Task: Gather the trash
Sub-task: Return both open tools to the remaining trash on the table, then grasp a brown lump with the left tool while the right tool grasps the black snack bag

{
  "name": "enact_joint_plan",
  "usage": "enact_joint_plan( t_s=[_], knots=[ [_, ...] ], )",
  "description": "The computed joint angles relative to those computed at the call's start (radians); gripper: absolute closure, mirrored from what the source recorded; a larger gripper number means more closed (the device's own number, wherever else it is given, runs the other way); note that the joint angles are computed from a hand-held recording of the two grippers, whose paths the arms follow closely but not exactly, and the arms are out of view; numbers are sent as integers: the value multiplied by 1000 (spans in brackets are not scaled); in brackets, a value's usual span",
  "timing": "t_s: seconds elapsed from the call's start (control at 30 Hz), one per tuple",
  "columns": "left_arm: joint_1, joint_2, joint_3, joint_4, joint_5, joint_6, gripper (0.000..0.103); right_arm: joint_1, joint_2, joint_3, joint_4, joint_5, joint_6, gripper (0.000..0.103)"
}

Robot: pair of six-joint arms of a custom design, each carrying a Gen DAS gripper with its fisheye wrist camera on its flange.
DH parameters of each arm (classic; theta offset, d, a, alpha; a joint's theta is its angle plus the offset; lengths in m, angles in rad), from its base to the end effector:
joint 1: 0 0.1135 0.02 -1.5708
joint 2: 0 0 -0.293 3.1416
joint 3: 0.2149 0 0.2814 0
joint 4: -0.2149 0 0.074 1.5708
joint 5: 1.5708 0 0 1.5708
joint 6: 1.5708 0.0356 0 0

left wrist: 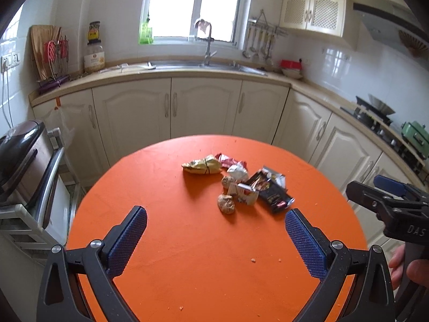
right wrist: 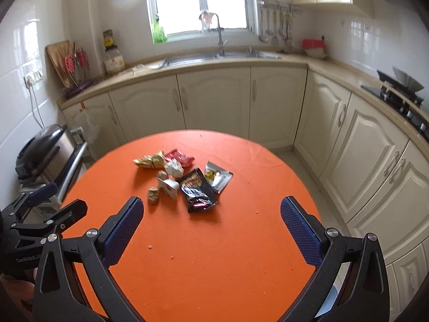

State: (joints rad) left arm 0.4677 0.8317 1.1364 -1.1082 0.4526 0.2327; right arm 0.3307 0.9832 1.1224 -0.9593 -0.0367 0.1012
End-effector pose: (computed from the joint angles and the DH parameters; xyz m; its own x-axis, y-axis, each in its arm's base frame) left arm 0.1324 0.0494 0.3935 -0.6562 -0.0991 -0.7481 0.0173 0.9891 -0.1462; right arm 0.1852 0.0650 0.3748 -0.7232 -0.1415 -0.6759 -0.2765 0.9562 0.0956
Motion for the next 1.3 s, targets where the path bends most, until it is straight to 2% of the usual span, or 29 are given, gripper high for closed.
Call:
enact_joint_plan(
  t_s=[0.2, 0.3, 0.43, 0.53, 0.67, 0.7, 0.8, 0.87, 0.93, 0.97, 1.0, 1.1, 1.13, 1.17, 1.2, 1.27, 1.3],
  knots=[
    [-245, 209, -8, 186, -208, -151, 2, -46, 171, -74, 137, -37, -34, 0],
    [-315, 340, 33, 247, -267, -199, 2, -52, 250, -76, 178, -56, -46, 0],
    [-374, 509, 100, 316, -315, -236, 2, -41, 319, -69, 205, -67, -77, 0],
    [-393, 631, 170, 339, -316, -246, 3, -41, 346, -65, 216, -56, -83, 6],
    [-408, 757, 252, 363, -333, -240, 6, -73, 358, -68, 229, -89, -81, 7],
    [-409, 797, 288, 358, -327, -239, 11, -78, 361, -66, 230, -87, -84, 7],
    [-415, 854, 333, 382, -343, -218, 19, -79, 380, -50, 222, -100, -93, 7],
    [-418, 883, 355, 398, -359, -216, 31, -64, 396, -40, 218, -99, -99, 7],
    [-407, 904, 374, 407, -365, -218, 49, -41, 408, -39, 221, -98, -98, 7],
    [-402, 921, 394, 406, -361, -220, 53, -25, 417, -38, 224, -92, -96, 8],
    [-392, 949, 427, 399, -352, -220, 62, -14, 422, -38, 227, -89, -94, 10],
    [-361, 1031, 531, 369, -317, -224, 82, 24, 448, -35, 239, -86, -83, 21],
    [-351, 1051, 555, 362, -306, -223, 85, 42, 448, -41, 251, -59, -82, 25],
    [-345, 1083, 597, 350, -295, -226, 85, 63, 449, -46, 265, -24, -85, 33],
    [-339, 1116, 635, 351, -292, -230, 85, 74, 447, -51, 277, -6, -84, 35],
    [-335, 1124, 640, 357, -287, -237, 85, 80, 438, -60, 291, 2, -78, 52],
    [-331, 1153, 677, 355, -280, -243, 85, 80, 432, -65, 292, -2, -77, 54]
  ],
)
